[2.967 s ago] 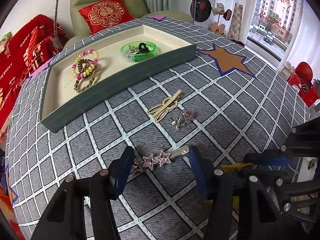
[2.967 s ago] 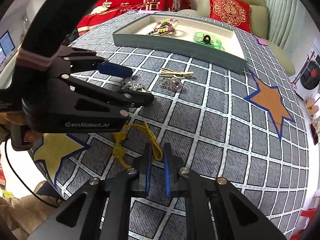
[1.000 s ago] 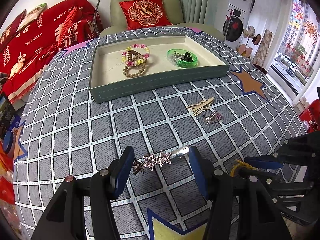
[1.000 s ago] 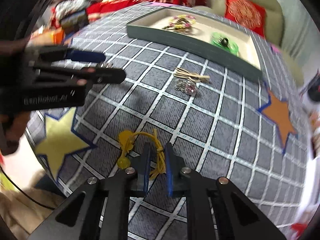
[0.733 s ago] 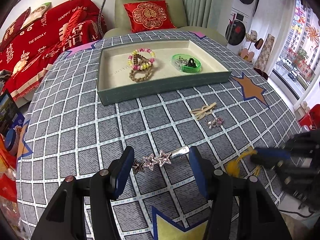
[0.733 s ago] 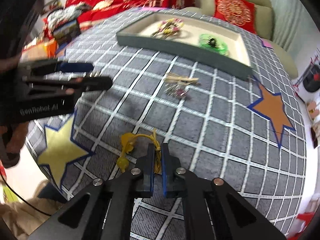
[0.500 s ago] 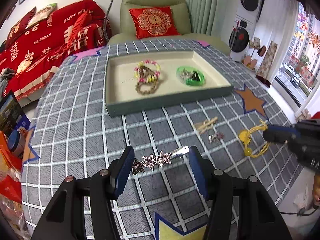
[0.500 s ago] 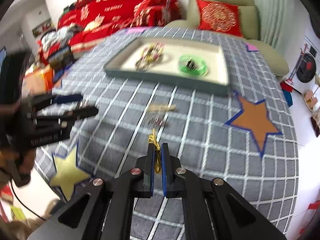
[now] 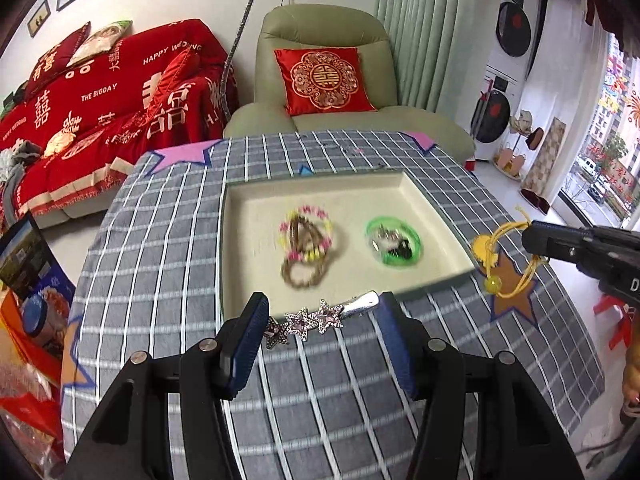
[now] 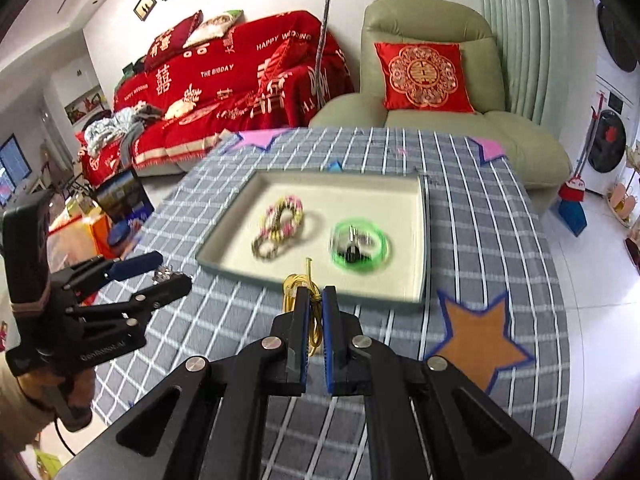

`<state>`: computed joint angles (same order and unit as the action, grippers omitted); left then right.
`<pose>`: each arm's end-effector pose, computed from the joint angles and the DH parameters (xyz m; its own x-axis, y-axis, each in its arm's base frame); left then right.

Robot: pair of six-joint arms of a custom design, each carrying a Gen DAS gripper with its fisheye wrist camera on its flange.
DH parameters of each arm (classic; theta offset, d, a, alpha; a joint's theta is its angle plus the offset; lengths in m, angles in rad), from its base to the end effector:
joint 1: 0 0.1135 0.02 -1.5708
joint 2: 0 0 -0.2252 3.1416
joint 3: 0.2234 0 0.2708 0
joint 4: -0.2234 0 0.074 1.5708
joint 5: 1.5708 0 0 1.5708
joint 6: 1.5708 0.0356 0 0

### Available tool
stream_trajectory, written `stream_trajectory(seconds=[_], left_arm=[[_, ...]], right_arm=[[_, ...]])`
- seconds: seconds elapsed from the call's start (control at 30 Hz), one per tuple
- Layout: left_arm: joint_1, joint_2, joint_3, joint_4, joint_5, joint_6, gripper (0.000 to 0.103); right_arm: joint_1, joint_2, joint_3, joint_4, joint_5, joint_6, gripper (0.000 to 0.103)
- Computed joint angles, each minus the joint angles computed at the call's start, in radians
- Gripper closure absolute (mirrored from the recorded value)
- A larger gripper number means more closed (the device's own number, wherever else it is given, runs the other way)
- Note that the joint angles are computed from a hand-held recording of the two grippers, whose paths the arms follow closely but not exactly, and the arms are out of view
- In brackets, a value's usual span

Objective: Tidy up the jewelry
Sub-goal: 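Carry the star clip into the tray with the left tool while the right tool drops the cord there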

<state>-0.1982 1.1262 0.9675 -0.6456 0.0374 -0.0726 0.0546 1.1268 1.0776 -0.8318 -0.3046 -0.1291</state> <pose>0.2638 -0.0543 0.2554 -0.7205 0.0708 -0.6898 0.1704 0.9823 -0.0772 0.2577 0.0248 0.2805 -0.7326 -0.1630 -0.6609 -0.3398 0.9289 0.1475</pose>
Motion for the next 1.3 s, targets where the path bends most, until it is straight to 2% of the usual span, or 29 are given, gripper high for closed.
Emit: stream_trajectory(seconds=[0.27,0.6,0.87,1.3], left_arm=[[0.006,0.247,0.149,0.096,-0.015,-0.029,0.036],[0.006,0.518,0.278,0.174,-0.04,-0.042,0.036],[-0.014,0.597,0.302,0.207,-0.071,-0.026,0.036],[-0.041,0.627,0.291,0.24,-0.134,-0.008,0.036]], right_arm=[[-0.016,0.274,0.189,0.096,-0.03,0.048,0.097],[-0.06,0.546,0.289,0.216,-0.064,0.128,0.097],[-0.061,0.653,0.312,0.269,-0.066,0.154,0.097],[-0.054,0.707,0.313,0.285,-0.039,0.164,0.097]])
